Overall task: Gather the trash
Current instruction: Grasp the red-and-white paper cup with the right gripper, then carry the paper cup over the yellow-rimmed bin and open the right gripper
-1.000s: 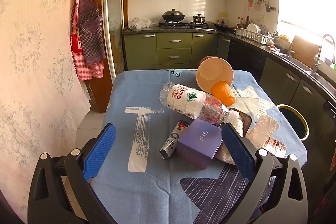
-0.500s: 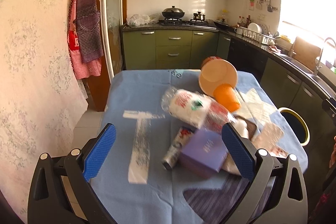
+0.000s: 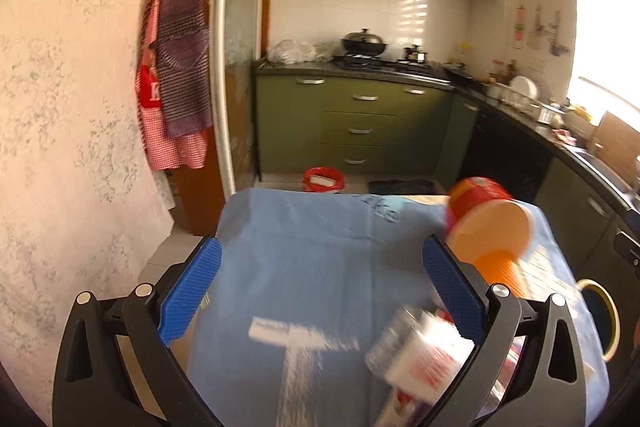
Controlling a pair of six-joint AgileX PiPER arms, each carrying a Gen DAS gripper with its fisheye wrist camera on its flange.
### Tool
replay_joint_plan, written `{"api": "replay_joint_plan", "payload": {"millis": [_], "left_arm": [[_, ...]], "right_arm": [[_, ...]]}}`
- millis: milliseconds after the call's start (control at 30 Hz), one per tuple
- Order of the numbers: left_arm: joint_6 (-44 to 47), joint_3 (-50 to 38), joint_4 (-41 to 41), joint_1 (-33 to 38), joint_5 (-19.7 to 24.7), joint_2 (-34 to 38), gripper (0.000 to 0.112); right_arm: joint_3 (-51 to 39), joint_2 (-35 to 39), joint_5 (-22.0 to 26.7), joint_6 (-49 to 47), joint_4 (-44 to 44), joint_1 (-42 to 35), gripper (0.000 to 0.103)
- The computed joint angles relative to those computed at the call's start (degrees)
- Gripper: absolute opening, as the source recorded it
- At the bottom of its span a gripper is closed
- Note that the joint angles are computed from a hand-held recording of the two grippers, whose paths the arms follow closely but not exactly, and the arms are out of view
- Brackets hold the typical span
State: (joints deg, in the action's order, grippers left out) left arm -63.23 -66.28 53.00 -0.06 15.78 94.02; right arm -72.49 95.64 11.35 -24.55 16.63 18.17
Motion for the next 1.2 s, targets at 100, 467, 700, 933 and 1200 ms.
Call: {"api": "replay_joint_plan", "payload": {"millis": [100,467,700,933,1200], "left_arm": [[-0.41,-4.80,-0.26,1.85,-0.63,6.12,0.099],[-7.59,-6.60,3.92,5.05,-4.90,14.88,0.099],[-9.09,-6.13,5.18,5.45,-5.95,15.97,0.099],[-11.83,-5.94,8.20,4.64,-5.66,16.37,0.099],[-13.60,-5.40,9.76,4.58,-6.07,16.23,0.099]], "right_arm": [[-10.48,8.19,5.30,4.21,-7.05,1.12,0.063],[-42.78,32.28,21.26,17.19,-31.31,5.46,0.047],[-64.84,46.04,30.29,19.30,-38.22,7.09,0.009],[-64.79,46.97,23.87,27.47,-44.93,6.78,0.004],[-59.07,42.77,16.50,48.79,-66.92,6.79,0.004]]}}
